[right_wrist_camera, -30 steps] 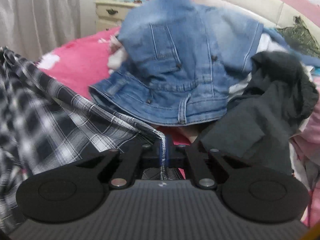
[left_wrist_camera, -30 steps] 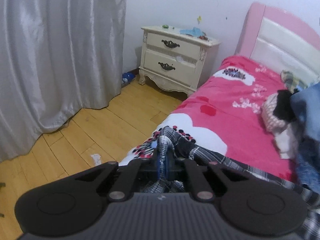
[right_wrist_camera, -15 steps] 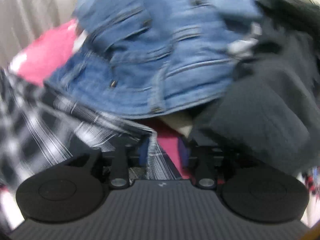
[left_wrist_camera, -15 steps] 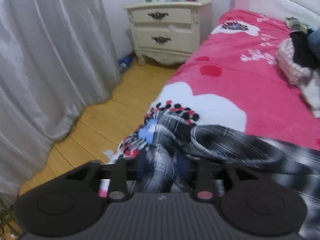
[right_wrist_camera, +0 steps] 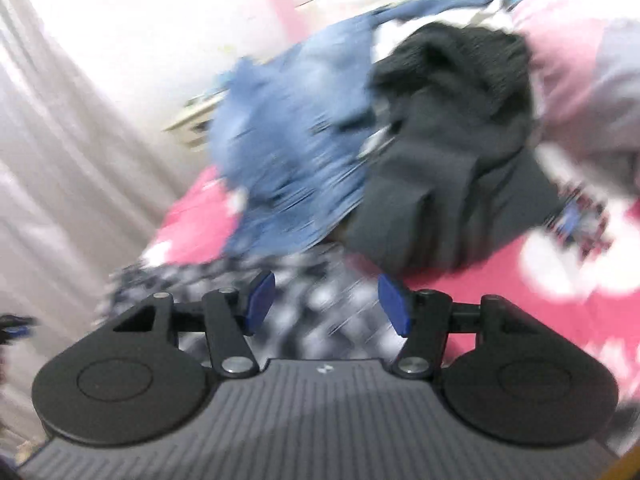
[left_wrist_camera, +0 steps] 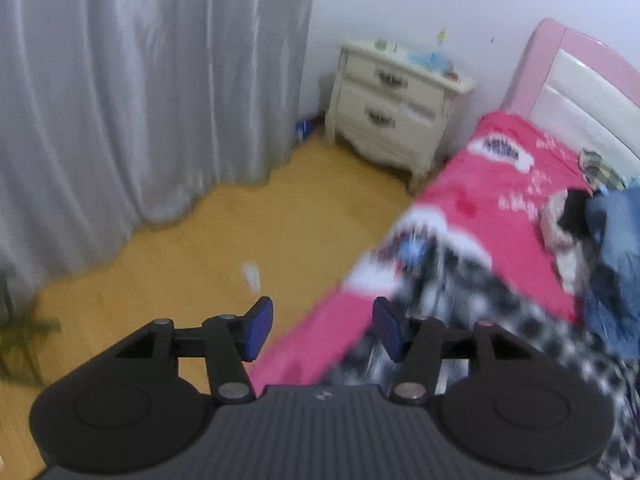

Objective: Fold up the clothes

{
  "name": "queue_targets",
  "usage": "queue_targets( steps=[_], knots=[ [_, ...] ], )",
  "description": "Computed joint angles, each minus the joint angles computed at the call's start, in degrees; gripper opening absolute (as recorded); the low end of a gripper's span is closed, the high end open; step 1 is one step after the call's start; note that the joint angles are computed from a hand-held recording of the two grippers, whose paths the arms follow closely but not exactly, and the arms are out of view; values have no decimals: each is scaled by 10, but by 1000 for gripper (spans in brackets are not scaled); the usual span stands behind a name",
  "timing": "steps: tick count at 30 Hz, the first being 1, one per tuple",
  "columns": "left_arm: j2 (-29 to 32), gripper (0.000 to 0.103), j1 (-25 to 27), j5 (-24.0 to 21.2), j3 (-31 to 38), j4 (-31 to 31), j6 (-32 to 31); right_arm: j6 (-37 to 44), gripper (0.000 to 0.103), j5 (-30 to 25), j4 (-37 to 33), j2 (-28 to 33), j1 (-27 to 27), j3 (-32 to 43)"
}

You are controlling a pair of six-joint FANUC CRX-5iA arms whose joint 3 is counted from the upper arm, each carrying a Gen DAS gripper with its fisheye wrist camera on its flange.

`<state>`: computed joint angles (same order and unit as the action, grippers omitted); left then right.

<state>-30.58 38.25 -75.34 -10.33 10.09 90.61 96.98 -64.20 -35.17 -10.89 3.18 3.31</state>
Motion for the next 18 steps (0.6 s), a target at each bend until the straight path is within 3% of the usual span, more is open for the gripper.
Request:
queue_targets(
  steps=[2,4,7,11,15,18],
  knots=[
    [-13,57,18,-11,-48,30,-2,22,57,-54,-35,-12,-4,1],
    [-15,56,19,-12,-90,45,11,43,57,-88,-25,-32,28,-12],
    [-6,56,-13,33,-120,30,41,61,57,-71,56,-61,135,-46],
    [-3,54,-33,98,-151,20,76,83,57,-38,105,-24,239,-23],
    [-41,50,-69,177,-190,-18,171,122,62,-31,55,113,284,106],
    [-71,49,-133,221,-205,-106,311,125,67,-23,50,242,325,232]
  ],
)
